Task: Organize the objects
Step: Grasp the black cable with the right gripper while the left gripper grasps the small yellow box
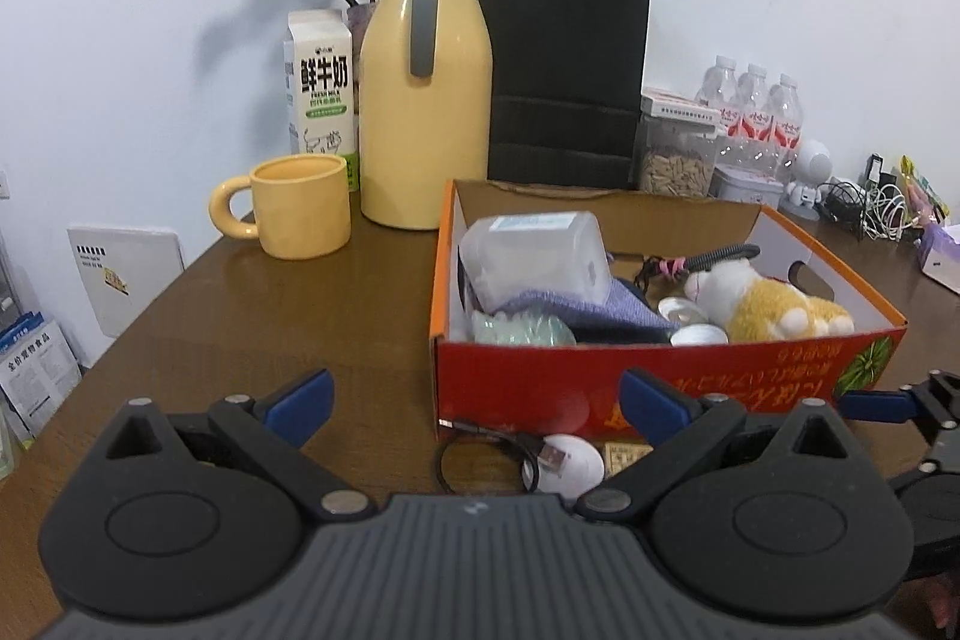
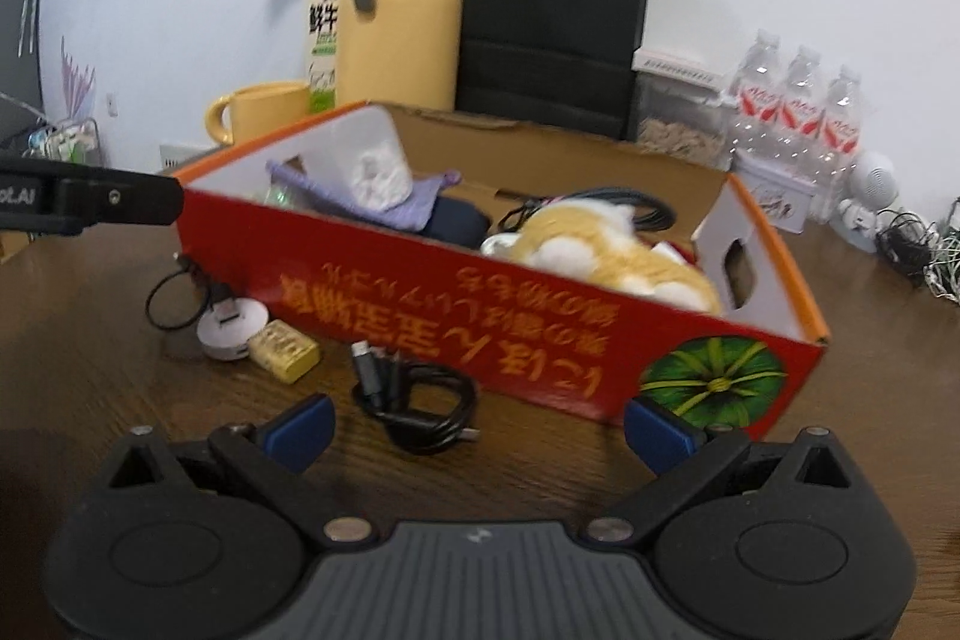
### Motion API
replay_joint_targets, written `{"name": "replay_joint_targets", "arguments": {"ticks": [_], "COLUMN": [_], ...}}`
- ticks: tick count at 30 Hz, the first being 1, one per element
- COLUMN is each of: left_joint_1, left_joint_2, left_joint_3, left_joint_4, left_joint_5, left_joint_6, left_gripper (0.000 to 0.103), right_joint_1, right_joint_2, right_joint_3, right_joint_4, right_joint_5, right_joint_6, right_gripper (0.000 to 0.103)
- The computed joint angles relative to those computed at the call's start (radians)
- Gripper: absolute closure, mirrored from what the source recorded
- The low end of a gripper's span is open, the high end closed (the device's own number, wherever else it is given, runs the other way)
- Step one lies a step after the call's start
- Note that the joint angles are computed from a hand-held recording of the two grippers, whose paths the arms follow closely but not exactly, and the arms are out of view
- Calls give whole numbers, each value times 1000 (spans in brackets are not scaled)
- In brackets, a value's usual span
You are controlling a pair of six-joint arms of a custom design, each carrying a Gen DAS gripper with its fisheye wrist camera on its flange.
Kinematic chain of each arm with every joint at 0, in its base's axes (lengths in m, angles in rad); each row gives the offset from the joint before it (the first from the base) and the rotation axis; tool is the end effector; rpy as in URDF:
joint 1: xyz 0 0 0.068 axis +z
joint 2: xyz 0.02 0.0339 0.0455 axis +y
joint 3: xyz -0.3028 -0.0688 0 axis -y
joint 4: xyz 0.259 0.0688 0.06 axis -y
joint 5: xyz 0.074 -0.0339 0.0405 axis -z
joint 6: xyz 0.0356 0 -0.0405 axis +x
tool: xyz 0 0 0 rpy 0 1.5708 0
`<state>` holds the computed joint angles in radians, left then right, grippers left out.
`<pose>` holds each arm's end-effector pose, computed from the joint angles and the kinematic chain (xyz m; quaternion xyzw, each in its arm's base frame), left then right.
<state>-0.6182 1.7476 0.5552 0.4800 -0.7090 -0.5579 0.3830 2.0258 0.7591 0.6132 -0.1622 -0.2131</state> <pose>0.2588 -0.1556 0.1270 -0.1187 0.8567 0.0461 0.4998 0.3452 0.1453 0.0900 -0.2967 0.8438 0.1098 0.4335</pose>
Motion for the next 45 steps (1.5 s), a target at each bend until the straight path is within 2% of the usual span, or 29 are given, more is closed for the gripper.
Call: {"name": "replay_joint_targets", "arguments": {"ticks": [5, 8, 10, 11, 16, 30, 45], "left_joint_1": [2, 7, 11, 13, 19, -14, -65], "left_joint_2": [21, 31, 38, 41, 61, 84, 187], "left_joint_3": [-18, -26, -27, -27, -17, 35, 168], "left_joint_4": [36, 61, 72, 77, 81, 28, -16], "left_joint_5": [30, 54, 65, 71, 92, 97, 107], "left_joint_6": [2, 8, 13, 15, 20, 42, 112], "left_gripper": [0, 0, 0, 0, 0, 0, 0], "right_joint_1": [33, 40, 41, 36, 28, 7, -85], "right_joint_2": [30, 43, 51, 54, 56, 44, 10], "right_joint_3": [44, 62, 71, 70, 64, 14, -95], "right_joint_4": [-29, -35, -44, -36, -19, 63, 213], "right_joint_5": [28, 34, 33, 14, -30, -60, -90], "right_joint_6": [17, 34, 38, 47, 52, 66, 51], "right_gripper": [1, 8, 23, 26, 53, 57, 57]}}
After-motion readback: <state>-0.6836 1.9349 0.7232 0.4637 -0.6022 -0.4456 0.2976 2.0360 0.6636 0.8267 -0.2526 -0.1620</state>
